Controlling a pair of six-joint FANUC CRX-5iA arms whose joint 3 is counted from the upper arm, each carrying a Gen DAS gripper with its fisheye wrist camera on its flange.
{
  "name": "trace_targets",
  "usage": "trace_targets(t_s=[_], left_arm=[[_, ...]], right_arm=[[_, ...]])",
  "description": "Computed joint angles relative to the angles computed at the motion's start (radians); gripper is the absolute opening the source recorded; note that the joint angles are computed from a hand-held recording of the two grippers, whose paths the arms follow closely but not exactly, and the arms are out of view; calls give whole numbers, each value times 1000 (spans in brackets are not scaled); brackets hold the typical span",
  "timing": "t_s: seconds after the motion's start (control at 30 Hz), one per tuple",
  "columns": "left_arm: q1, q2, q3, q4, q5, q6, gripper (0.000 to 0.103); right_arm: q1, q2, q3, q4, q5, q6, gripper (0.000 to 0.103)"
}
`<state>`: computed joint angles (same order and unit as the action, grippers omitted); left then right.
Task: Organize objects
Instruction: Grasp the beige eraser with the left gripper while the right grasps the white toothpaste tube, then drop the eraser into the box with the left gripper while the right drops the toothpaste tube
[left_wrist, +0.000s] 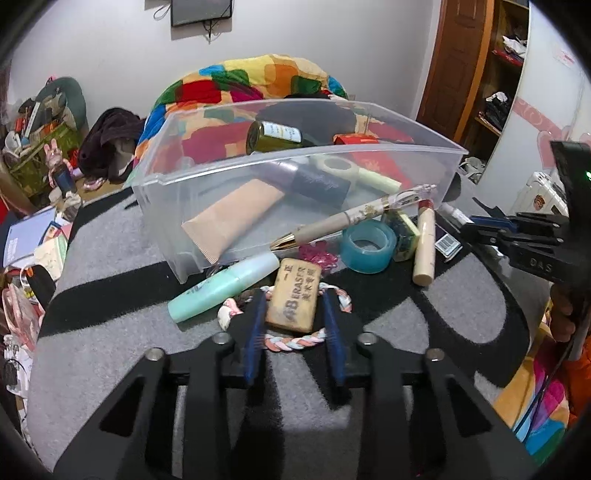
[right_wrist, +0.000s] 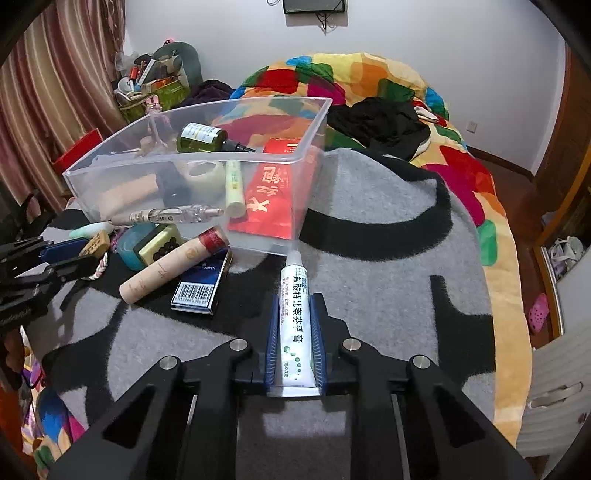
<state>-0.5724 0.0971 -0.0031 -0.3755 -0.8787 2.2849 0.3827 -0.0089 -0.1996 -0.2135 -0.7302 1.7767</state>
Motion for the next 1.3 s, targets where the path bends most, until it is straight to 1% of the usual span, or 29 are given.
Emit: trace_targets(t_s=[0.07, 0.2, 0.37, 0.63, 0.77, 0.93, 1.0, 1.17, 1.27, 1.3], left_arm=[[9, -8, -15, 12, 22, -1, 26], [-10, -5, -2, -21, 8, 23, 25], [-23, -28, -8, -34, 29, 50, 24], [-57, -64, 11, -108, 45, 109, 24], [-73, -78, 31, -162, 44, 153, 24], [-80, -80, 59, -231, 27, 208, 24], [-71, -76, 67, -238, 24, 216, 24], [-41, -59, 83, -234, 23, 224, 24], [-25, -40, 99, -237, 11, 225, 24], [-19, -26, 112, -237, -4, 219, 24]], right_arm=[[-5, -11, -10, -4, 7, -2, 15], [-22, -38, -24, -20, 17, -9, 15], [-34, -83, -38, -29, 37, -23, 15], [-37, -122, -9, -93, 59, 23, 15], [-18, -121, 13, -103, 77, 34, 15], [2, -91, 58, -105, 96, 16, 15], [14, -68, 85, -91, 99, 2, 15], [26, 6, 168, -92, 63, 3, 15], [42, 50, 196, -42, 70, -54, 15], [38, 69, 214, -46, 59, -58, 15]])
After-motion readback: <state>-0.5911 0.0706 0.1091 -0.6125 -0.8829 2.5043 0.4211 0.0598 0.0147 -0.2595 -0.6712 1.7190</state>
